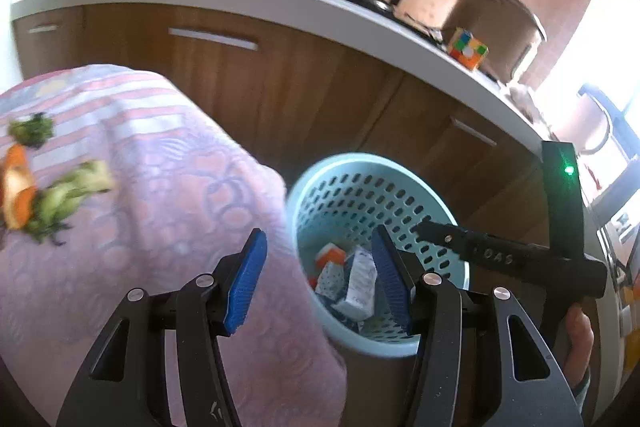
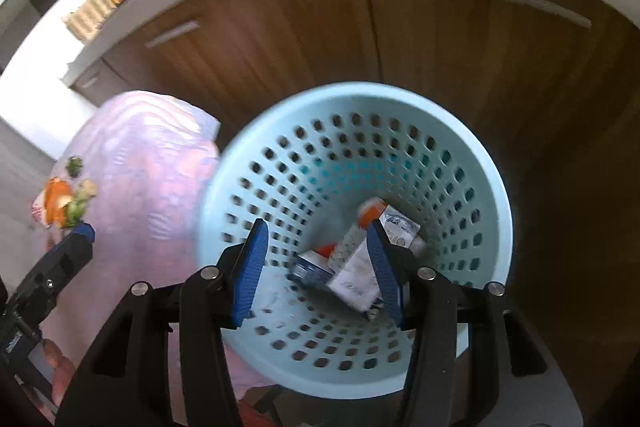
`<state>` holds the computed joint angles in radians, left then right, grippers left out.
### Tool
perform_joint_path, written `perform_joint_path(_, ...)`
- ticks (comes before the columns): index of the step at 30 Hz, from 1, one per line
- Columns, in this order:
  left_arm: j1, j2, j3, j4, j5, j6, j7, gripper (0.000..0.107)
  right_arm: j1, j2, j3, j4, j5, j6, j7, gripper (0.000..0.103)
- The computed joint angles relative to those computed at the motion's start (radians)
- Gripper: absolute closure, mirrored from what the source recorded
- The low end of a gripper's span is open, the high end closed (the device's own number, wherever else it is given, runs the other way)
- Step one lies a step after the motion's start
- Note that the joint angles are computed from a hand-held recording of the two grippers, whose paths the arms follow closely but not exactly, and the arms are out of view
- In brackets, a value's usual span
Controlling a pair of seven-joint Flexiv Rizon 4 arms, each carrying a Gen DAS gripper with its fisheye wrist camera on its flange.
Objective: Collect trash
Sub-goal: 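Carry both items to the blue basket and open both tools, then grasp the orange snack bag with left tool while right tool grasps orange peel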
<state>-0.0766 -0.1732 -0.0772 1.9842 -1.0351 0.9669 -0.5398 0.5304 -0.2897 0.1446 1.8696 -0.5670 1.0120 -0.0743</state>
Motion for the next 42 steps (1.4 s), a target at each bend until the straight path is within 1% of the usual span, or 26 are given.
perform_joint_path(3, 0.011, 0.036, 0.02, 0.031, -0.047, 0.033, 0.016, 0.054, 0.025, 0.001, -0.02, -0.02, -0.091, 0.017, 0.019, 0.055)
perform_joint_path(6, 0.018, 0.066, 0.041, 0.052, -0.069, 0.099, 0.023, 0.054, 0.052, -0.023, -0.033, -0.077, -0.171, 0.028, 0.024, 0.055)
perform_joint_path(8, 0.025, 0.09, 0.056, 0.068, -0.097, 0.141, 0.044, 0.048, 0.068, -0.037, -0.038, -0.112, -0.207, 0.04, 0.023, 0.055)
perform_joint_path(11, 0.041, 0.116, 0.082, 0.081, -0.114, 0.211, 0.053, 0.046, 0.095, -0.072, -0.05, -0.178, -0.256, 0.077, 0.014, 0.055)
perform_joint_path(13, 0.057, 0.127, 0.099, 0.085, -0.124, 0.24, 0.047, 0.045, 0.115, -0.098, -0.062, -0.222, -0.281, 0.101, 0.007, 0.055)
perform_joint_path(16, 0.091, 0.134, 0.129, 0.094, -0.091, 0.294, 0.002, 0.039, 0.145, -0.145, -0.077, -0.294, -0.296, 0.134, -0.017, 0.055)
perform_joint_path(18, 0.118, 0.13, 0.144, 0.094, -0.051, 0.297, -0.03, 0.037, 0.167, -0.195, -0.074, -0.37, -0.275, 0.139, -0.071, 0.055)
perform_joint_path(21, 0.172, 0.114, 0.169, 0.082, 0.041, 0.235, -0.102, 0.036, 0.191, -0.265, -0.065, -0.475, -0.209, 0.142, -0.175, 0.055)
perform_joint_path(22, 0.189, 0.105, 0.176, 0.075, 0.088, 0.211, -0.132, 0.031, 0.2, -0.285, -0.064, -0.504, -0.187, 0.137, -0.205, 0.055)
perform_joint_path(24, 0.215, 0.088, 0.178, 0.066, 0.136, 0.178, -0.159, 0.029, 0.213, -0.332, -0.054, -0.577, -0.131, 0.117, -0.275, 0.055)
perform_joint_path(27, 0.243, 0.062, 0.17, 0.062, 0.167, 0.152, -0.18, 0.028, 0.225, -0.419, -0.024, -0.712, -0.04, 0.071, -0.392, 0.055)
perform_joint_path(28, 0.249, 0.042, 0.172, 0.048, 0.211, 0.142, -0.213, 0.027, 0.226, -0.442, -0.017, -0.748, -0.013, 0.056, -0.426, 0.055)
perform_joint_path(30, 0.259, 0.015, 0.169, 0.037, 0.268, 0.146, -0.263, 0.027, 0.235, -0.484, -0.011, -0.819, 0.033, 0.024, -0.478, 0.055)
perform_joint_path(33, 0.275, -0.02, 0.153, 0.019, 0.3, 0.147, -0.294, 0.027, 0.246, -0.554, 0.001, -0.937, 0.094, -0.035, -0.568, 0.055)
perform_joint_path(34, 0.276, -0.026, 0.15, 0.017, 0.316, 0.163, -0.302, 0.027, 0.251, -0.567, -0.002, -0.959, 0.109, -0.047, -0.587, 0.055)
perform_joint_path(35, 0.273, -0.032, 0.147, 0.018, 0.338, 0.198, -0.307, 0.027, 0.256, -0.591, -0.002, -0.999, 0.126, -0.068, -0.612, 0.055)
perform_joint_path(36, 0.273, -0.038, 0.148, 0.014, 0.367, 0.209, -0.318, 0.027, 0.26, -0.615, -0.002, -1.039, 0.143, -0.085, -0.635, 0.055)
perform_joint_path(38, 0.266, -0.05, 0.152, 0.012, 0.437, 0.252, -0.341, 0.034, 0.27, -0.658, -0.005, -1.111, 0.174, -0.119, -0.674, 0.055)
perform_joint_path(40, 0.257, -0.059, 0.161, 0.015, 0.524, 0.302, -0.36, 0.036, 0.281, -0.701, -0.014, -1.183, 0.201, -0.153, -0.709, 0.055)
perform_joint_path(42, 0.271, -0.054, 0.143, 0.022, 0.529, 0.313, -0.346, 0.04, 0.295, -0.743, -0.031, -1.248, 0.22, -0.183, -0.733, 0.055)
